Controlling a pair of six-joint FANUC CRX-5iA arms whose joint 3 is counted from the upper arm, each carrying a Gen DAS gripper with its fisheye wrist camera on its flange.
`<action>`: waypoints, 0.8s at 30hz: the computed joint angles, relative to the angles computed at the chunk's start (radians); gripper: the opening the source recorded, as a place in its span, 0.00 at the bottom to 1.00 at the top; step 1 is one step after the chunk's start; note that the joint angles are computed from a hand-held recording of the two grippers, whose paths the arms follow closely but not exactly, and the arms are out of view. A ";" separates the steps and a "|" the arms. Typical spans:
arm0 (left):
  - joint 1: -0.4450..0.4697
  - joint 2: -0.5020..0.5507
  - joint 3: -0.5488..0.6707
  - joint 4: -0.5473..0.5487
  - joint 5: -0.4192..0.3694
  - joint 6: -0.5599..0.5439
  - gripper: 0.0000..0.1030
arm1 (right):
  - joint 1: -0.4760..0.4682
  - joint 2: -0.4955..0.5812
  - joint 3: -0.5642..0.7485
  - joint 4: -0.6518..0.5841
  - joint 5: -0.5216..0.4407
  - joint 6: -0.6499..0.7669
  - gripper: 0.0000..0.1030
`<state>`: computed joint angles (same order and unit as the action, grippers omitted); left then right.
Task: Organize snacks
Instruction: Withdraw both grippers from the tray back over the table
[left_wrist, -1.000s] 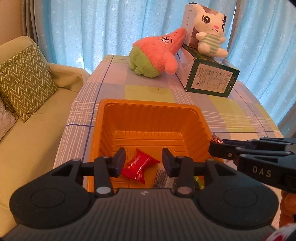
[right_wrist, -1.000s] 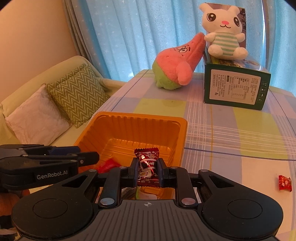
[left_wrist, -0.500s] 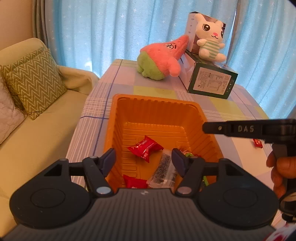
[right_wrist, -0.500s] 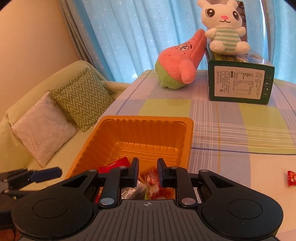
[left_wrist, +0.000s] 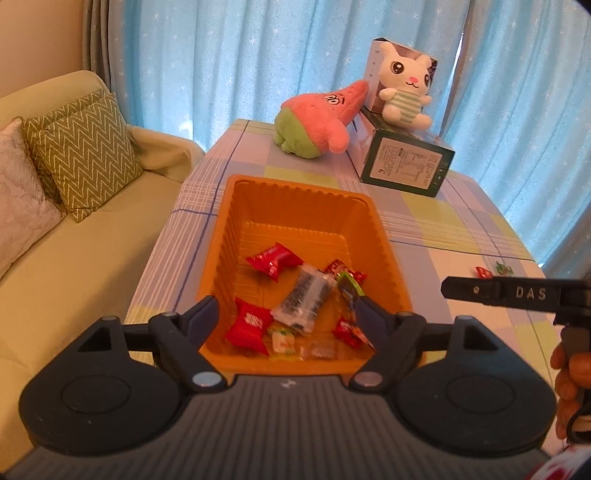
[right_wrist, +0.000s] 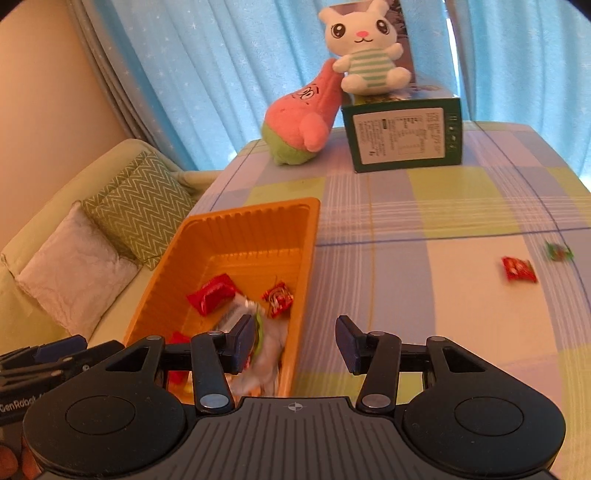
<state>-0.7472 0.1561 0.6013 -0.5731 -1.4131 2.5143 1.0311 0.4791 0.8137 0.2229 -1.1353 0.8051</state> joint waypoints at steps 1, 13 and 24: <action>-0.015 0.002 0.009 -0.009 -0.010 0.004 0.77 | 0.010 -0.024 -0.030 0.014 0.000 -0.011 0.48; -0.176 0.046 0.129 -0.108 -0.123 0.059 0.81 | 0.103 -0.232 -0.277 0.144 -0.026 -0.096 0.48; -0.231 0.105 0.209 -0.096 -0.126 0.039 0.85 | 0.125 -0.340 -0.429 0.240 -0.062 -0.190 0.50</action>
<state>-0.9779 0.2615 0.8098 -0.6691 -1.5386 2.5528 1.1560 0.1388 0.3850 0.4632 -1.1972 0.6148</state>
